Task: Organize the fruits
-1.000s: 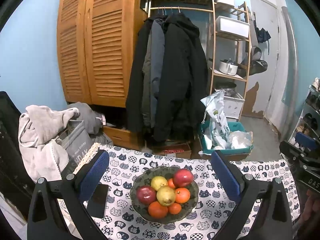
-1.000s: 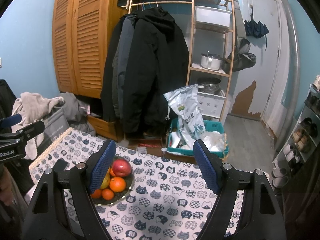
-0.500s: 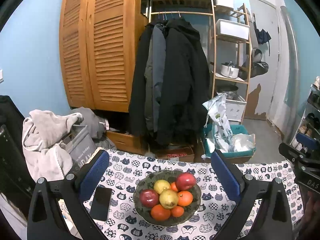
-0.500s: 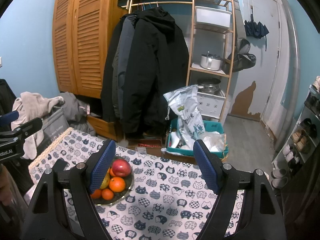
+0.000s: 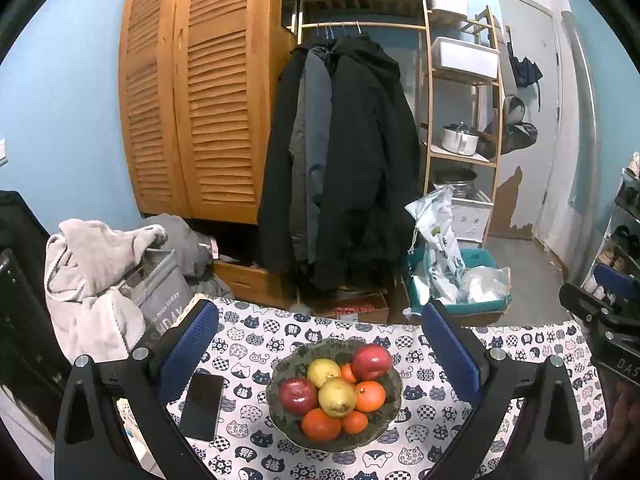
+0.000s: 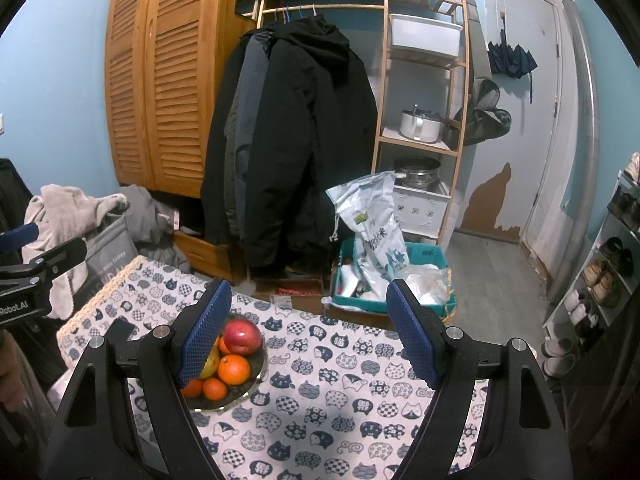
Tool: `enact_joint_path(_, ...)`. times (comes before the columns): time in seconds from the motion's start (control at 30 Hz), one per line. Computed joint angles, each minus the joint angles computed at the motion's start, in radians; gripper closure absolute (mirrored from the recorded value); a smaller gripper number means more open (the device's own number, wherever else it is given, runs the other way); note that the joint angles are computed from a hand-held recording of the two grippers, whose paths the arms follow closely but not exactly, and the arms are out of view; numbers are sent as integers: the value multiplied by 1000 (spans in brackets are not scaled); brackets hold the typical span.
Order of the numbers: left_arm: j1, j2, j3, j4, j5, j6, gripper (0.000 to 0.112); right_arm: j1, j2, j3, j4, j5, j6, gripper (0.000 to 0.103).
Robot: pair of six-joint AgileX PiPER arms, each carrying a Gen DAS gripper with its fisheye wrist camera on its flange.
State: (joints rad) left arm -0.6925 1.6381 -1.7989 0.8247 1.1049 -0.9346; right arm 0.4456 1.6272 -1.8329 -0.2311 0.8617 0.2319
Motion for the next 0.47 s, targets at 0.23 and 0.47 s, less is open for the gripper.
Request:
enact_joint_path(0.23, -1, -3, 9, 3, -8, 1, 10, 4, -3, 7, -6, -2, 6, 24)
enact_joint_path(0.47, -5, -5, 7, -4, -5, 6, 10, -3, 2, -5, 2, 3, -5, 24)
